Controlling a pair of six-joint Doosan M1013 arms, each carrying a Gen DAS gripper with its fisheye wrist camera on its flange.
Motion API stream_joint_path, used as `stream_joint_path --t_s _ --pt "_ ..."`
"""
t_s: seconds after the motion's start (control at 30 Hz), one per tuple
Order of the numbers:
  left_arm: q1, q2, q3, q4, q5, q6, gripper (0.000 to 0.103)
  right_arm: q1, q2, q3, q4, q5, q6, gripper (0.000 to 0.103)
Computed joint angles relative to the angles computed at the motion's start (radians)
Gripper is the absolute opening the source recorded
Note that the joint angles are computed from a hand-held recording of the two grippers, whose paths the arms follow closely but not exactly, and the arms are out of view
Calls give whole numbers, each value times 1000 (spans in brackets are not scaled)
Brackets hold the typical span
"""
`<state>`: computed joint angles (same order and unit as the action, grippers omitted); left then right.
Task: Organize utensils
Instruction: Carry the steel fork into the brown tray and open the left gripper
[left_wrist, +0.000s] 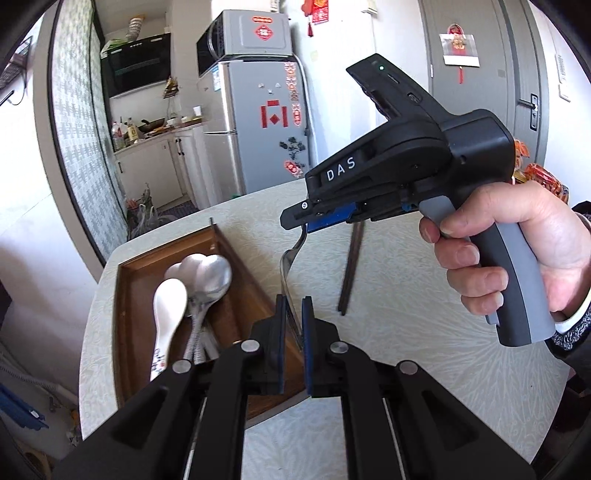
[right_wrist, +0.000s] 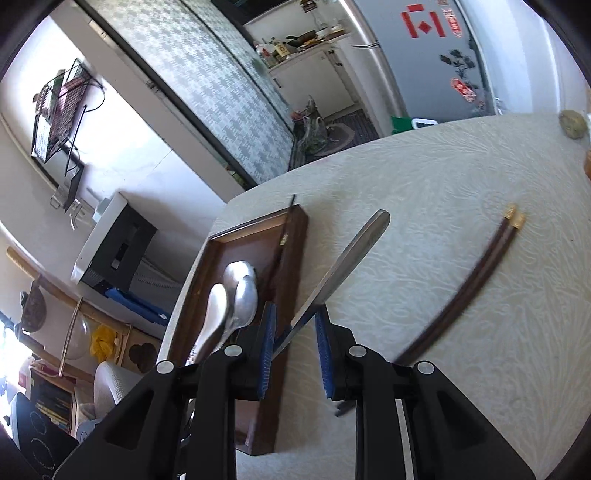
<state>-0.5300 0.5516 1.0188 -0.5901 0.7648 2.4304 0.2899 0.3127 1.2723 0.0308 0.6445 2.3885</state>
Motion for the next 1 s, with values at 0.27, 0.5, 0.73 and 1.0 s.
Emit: stream_joint_path --t_s 0.27,0.5,0.73,1.0 --pt "38 39 -44 103 20 -152 9 15 138 -178 83 85 -123 22" --pt "43 65 -75 162 49 -227 11 21 195 -255 71 131 -155 22" --pt "32 54 -58 204 50 -247 35 27 194 -266 94 143 -207 45" --pt "26 8 -15 177 -54 -231 71 24 52 -103 30 21 -222 66"
